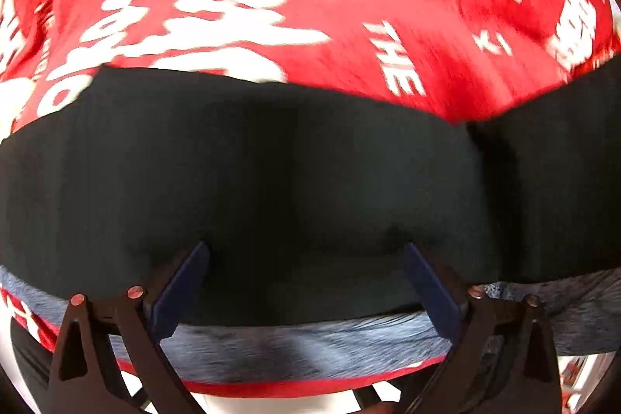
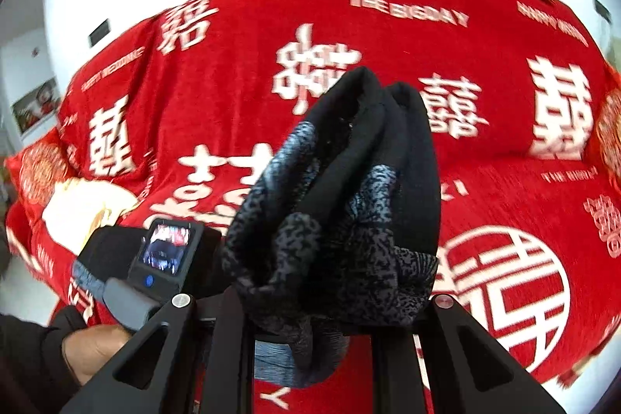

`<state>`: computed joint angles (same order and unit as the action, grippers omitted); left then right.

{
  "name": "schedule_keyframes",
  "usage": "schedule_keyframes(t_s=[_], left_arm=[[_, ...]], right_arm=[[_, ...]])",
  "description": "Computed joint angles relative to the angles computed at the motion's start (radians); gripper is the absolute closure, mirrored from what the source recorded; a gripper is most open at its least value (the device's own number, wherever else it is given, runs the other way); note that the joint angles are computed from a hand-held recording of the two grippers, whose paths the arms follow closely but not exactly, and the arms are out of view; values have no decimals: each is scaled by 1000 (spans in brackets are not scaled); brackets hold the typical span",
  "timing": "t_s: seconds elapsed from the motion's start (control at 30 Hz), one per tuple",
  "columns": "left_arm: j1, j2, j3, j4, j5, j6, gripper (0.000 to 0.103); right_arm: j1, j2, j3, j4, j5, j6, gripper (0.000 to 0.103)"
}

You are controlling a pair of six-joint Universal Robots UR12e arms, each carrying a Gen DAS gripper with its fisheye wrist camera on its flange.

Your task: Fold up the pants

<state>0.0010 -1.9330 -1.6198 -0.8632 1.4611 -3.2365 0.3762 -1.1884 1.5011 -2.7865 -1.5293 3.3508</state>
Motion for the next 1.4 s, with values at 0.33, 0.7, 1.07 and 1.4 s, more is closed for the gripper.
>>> schedule_keyframes(t_s=[0.33,0.7,1.07,1.4], left_arm=[[226,57,-98,50,-95,-71,2],[308,79,-137,59,-166,-8,2],[264,110,-120,82,-228,38,2],[164,74,-90,-32,-286,139,2]], right_arm=[[120,145,-189,106,6,-162,85],[222,314,-362,372,-71,-364,85],[159,160,-169,185,54,-261,23],[42,101,-25,291,199,81,8]])
